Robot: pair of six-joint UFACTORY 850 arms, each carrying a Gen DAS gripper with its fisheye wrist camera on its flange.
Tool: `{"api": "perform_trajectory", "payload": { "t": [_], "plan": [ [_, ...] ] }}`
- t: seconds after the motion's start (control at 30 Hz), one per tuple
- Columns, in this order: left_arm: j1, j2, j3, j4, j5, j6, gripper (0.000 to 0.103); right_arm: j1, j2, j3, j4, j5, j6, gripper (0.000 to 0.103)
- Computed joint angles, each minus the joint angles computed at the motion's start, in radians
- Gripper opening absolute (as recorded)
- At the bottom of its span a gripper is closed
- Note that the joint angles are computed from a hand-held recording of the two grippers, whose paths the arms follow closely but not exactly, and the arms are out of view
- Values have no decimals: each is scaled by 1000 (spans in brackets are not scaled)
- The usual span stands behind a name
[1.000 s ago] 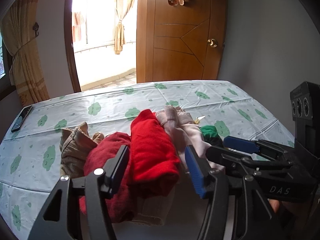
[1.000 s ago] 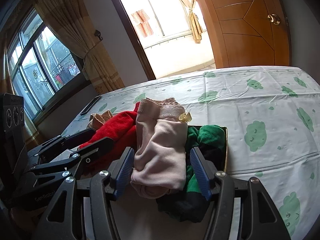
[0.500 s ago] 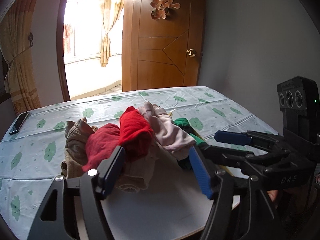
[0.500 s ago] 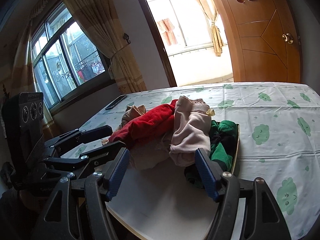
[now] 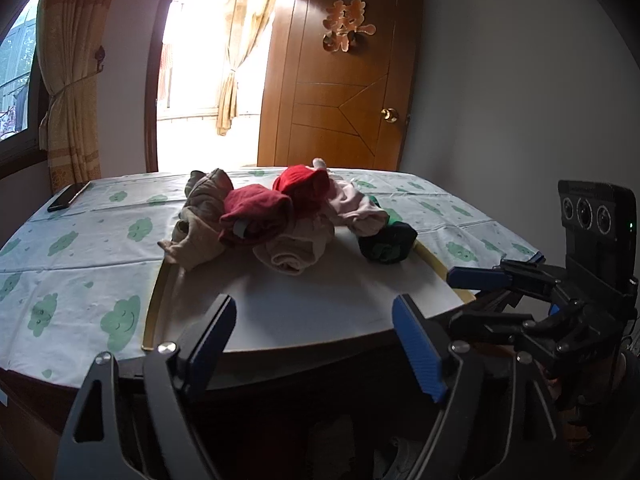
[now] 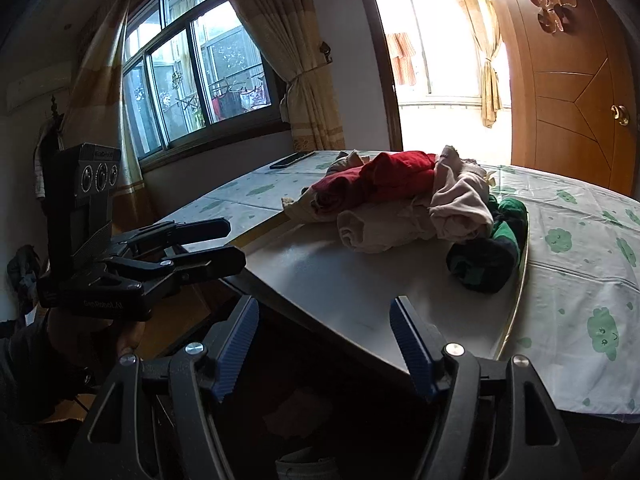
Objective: Take underwear out of drawer
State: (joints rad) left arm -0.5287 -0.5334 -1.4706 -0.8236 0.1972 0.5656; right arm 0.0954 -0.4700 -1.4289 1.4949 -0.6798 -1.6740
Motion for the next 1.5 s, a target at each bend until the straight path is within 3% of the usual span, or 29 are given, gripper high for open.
{"api": "perform_trajectory", "payload": {
  "t": [0.13,0.27,0.47,0.67,0.9,1.03,1.5],
  "plan": [
    [-4,35,90,44,60,-86,82,27,16,45,-31,6,-50,70],
    [5,66,171,120,94,-226,89,56,25,79,-68,16,-82,70],
    [11,93,250,38,166,-214,90,113,9,86,-193,53,-94,70],
    [30,105,289,29,179,-269,91,184,-19,60,-327,151,-99,70],
    [35,109,309,8,195,-265,91,229,-105,-46,-547,163,51,70],
    [38,110,311,-42,211,-220,97,258,-150,-96,-660,190,125,70],
    [65,107,318,-69,187,-229,97,324,-295,-259,-966,198,396,70]
  ]
}}
